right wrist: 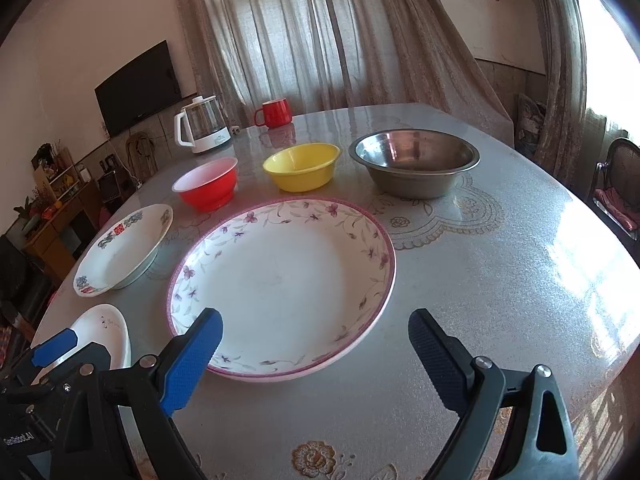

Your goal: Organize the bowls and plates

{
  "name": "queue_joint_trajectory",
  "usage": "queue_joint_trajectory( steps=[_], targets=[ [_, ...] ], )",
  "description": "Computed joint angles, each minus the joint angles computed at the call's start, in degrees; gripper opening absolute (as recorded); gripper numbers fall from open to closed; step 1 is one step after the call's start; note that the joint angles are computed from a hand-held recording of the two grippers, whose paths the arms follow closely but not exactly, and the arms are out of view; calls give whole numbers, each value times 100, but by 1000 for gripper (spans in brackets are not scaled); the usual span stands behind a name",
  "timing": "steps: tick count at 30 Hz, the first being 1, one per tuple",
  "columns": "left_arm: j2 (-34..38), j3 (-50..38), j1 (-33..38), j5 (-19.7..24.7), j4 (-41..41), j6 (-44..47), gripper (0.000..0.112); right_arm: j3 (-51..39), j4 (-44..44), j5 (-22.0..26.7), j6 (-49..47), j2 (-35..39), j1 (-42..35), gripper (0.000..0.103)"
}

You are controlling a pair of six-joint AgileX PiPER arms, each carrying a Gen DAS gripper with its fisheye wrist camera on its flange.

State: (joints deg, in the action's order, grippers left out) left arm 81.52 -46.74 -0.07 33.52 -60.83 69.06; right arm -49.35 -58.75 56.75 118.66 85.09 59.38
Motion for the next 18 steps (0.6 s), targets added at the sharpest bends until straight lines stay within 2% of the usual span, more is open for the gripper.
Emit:
queue_joint_trajectory(
  steps=[3, 5, 7, 10, 11, 13, 17, 18],
  targets=[
    [438, -692, -303, 243, 1139, -1179, 87, 298, 66, -520, -58, -300, -455, 80],
    [731, -1078, -533, 329, 1710, -1648, 76, 482, 86, -957, -118, -483, -852, 66],
    [1088, -1512, -695, 603, 2154, -2101, 71, 517, 206, -1262, -423, -522, -1251, 59],
    [1483, -1942, -786, 802, 2380, -2520, 68, 508, 440, -1700, -944, -458, -1820, 45],
    [1612, -2096, -815, 870, 2478, -2682, 63, 463, 559, -1780, -1164, -390, -1973, 40],
    [1824, -2373, -877, 983, 2714, -3003, 54, 438, 697, -1996, -1432, -272, -2240, 35],
    [2158, -2817, -1059, 1125, 3147, -3326, 38, 509, 939, -2536, -1831, -158, -2683, 35],
    [2219, -2891, -1113, 1131, 3259, -3388, 38, 525, 974, -2615, -1904, -145, -2745, 35]
  ],
)
